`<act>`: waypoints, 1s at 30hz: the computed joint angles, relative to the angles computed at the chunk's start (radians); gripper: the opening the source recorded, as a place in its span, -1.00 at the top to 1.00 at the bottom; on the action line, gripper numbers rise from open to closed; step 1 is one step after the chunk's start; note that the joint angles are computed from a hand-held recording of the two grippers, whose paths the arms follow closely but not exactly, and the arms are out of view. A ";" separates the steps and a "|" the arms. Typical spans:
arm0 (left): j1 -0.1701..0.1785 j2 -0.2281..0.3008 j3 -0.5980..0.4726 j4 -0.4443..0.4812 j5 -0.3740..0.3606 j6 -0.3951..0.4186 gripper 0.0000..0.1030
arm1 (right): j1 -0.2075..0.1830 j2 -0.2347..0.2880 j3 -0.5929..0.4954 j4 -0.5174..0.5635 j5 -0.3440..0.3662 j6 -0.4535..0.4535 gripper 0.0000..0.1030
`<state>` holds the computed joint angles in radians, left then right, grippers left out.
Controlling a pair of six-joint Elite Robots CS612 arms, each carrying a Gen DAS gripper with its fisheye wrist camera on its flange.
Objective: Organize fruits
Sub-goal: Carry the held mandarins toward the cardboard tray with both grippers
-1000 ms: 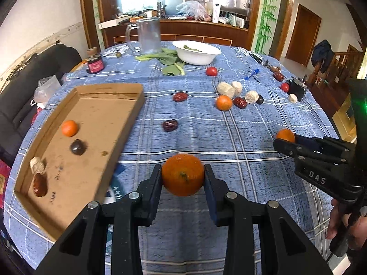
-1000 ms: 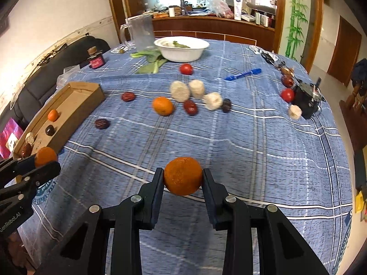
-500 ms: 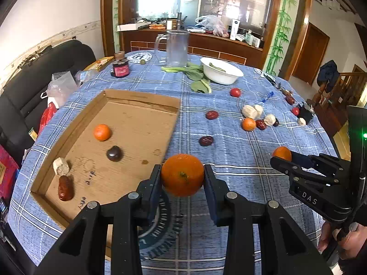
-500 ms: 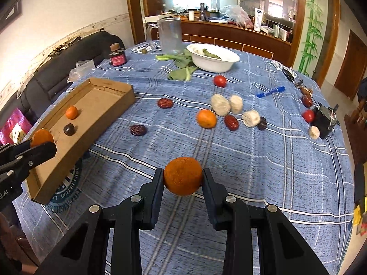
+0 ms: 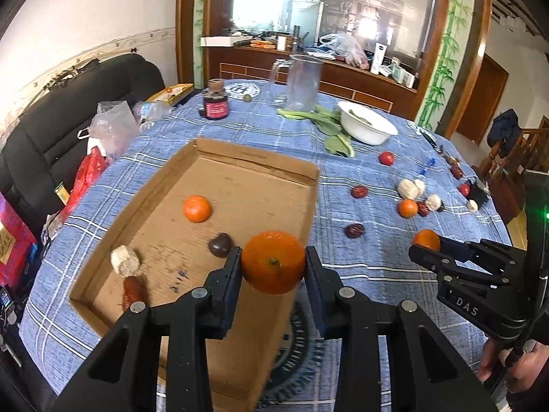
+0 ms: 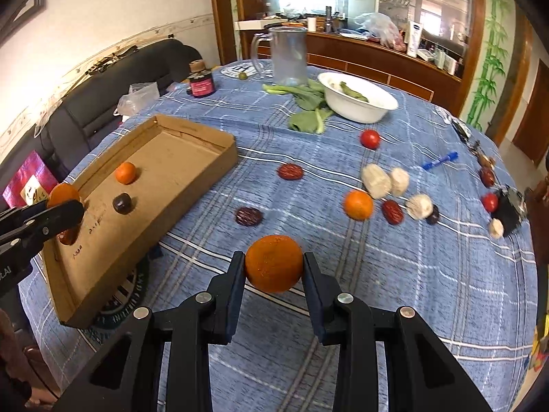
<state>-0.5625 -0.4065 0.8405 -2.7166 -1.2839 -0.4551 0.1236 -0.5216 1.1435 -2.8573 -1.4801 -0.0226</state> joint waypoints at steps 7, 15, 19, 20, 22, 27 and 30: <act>0.024 -0.006 0.006 0.012 0.026 -0.028 0.34 | 0.020 0.033 -0.073 0.021 0.006 -0.024 0.31; 0.050 -0.010 0.001 0.050 0.075 -0.060 0.34 | 0.037 0.078 -0.171 0.030 0.030 -0.055 0.30; 0.065 -0.006 -0.012 0.080 0.094 -0.071 0.34 | 0.045 0.106 -0.230 0.051 0.046 -0.077 0.30; 0.069 -0.004 -0.017 0.087 0.097 -0.073 0.34 | 0.047 0.113 -0.244 0.058 0.050 -0.083 0.30; 0.074 0.000 -0.024 0.101 0.107 -0.079 0.34 | 0.052 0.131 -0.280 0.076 0.053 -0.089 0.30; 0.083 0.005 -0.034 0.117 0.106 -0.089 0.34 | 0.059 0.171 -0.362 0.120 0.069 -0.094 0.30; 0.082 0.005 -0.031 0.118 0.100 -0.079 0.34 | 0.063 0.197 -0.411 0.155 0.069 -0.096 0.30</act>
<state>-0.4801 -0.4016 0.8099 -2.5983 -1.1843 -0.5341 0.1863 -0.3247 0.7322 -2.7021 -1.4112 -0.1187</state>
